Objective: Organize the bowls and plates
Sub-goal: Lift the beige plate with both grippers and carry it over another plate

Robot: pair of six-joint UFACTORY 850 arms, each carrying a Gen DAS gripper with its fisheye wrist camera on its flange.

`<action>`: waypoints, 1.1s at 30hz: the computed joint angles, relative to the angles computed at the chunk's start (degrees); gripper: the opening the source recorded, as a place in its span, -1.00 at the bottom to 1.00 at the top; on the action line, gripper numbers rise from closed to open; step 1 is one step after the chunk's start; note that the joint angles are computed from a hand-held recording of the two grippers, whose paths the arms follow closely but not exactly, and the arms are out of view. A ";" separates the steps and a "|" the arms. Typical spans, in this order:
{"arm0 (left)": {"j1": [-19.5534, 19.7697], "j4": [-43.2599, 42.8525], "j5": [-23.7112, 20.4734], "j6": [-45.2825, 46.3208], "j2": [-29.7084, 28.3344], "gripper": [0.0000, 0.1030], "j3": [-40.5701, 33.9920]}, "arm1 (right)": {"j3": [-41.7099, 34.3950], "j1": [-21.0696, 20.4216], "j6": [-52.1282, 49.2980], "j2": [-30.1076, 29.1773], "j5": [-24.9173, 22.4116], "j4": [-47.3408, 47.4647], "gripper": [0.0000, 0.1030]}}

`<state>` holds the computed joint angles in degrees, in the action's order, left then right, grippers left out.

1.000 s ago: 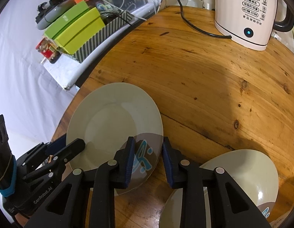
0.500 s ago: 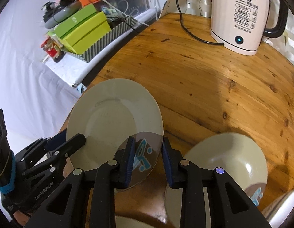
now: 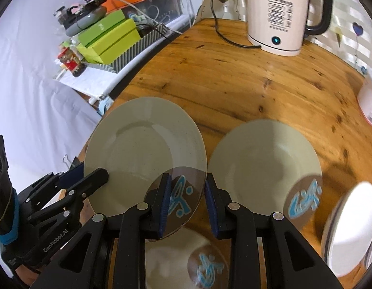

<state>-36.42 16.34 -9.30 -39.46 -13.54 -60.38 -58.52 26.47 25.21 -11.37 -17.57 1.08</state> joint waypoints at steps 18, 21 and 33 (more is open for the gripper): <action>-5.62 5.15 -2.27 -6.01 4.33 -0.31 5.37 | 12.19 4.12 17.42 9.74 1.32 -10.88 -0.47; -6.44 5.25 -2.71 -6.31 4.33 -0.31 5.79 | 13.59 4.51 19.10 10.53 1.43 -11.82 -0.47; -8.08 5.14 -3.52 -7.00 4.84 -0.31 7.41 | 16.52 5.09 18.51 11.88 2.27 -9.34 -0.47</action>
